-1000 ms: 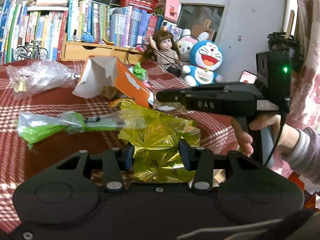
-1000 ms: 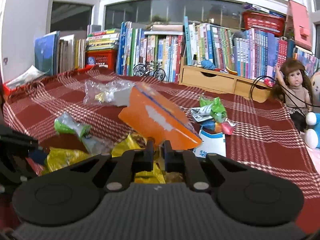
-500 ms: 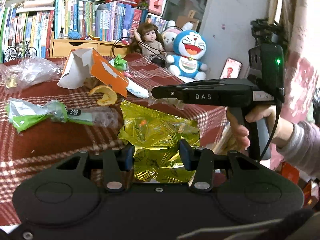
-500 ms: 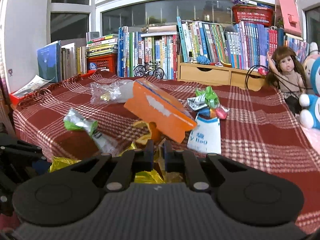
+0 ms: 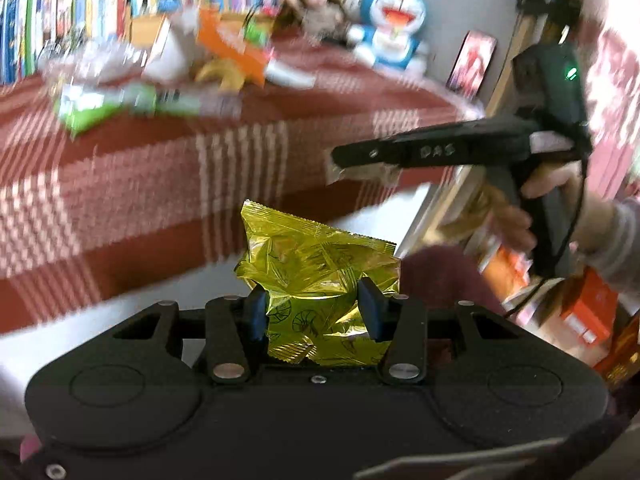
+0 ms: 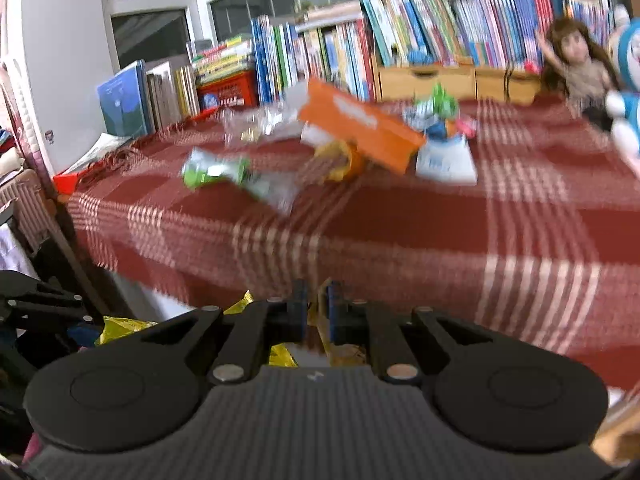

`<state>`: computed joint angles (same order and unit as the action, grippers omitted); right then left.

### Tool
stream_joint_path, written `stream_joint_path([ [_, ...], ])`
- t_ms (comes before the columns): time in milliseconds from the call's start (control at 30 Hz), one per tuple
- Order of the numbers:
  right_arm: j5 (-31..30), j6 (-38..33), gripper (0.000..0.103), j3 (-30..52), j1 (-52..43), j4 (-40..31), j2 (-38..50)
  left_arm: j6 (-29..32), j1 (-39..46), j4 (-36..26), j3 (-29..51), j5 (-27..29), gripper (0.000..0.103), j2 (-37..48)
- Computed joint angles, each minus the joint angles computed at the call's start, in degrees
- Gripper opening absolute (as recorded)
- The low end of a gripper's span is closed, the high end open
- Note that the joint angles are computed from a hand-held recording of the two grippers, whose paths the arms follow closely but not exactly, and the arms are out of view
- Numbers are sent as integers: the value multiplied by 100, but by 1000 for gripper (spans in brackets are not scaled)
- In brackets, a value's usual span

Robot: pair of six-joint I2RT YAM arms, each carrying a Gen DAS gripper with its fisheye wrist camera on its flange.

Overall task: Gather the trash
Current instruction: 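Carry the gold wrapper over the black bin and open the left tool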

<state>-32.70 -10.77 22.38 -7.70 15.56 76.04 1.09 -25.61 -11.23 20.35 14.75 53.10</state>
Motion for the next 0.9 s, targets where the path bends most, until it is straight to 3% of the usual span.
stream_joint_path([
  [133,77,136,13,-189,39,173,539,-263,-215,203,-103,-480,43,810],
  [267,198,260,14,-265,70,552,1401,-524,-155,833,-47,-506,43,2102],
  [500,469,612,14,169,187,1037,3209,-1075,-192,1156,1046,-619,44,4823],
  [733,646,818,15,635,360,1007,4067,-1286,-339,1146,1605,-723,49,5811],
  [800,662,862,23,720,407,947,4149,-1295,-379,1068,1700,-745,60,5876],
  [833,688,892,31,758,444,916,4167,-1277,-373,1007,1734,-763,70,5856],
  [867,718,909,46,764,459,913,4173,-1299,-401,967,1764,-801,77,5830],
  [900,680,913,56,782,458,892,4175,-1285,-396,945,1763,-838,79,5794],
])
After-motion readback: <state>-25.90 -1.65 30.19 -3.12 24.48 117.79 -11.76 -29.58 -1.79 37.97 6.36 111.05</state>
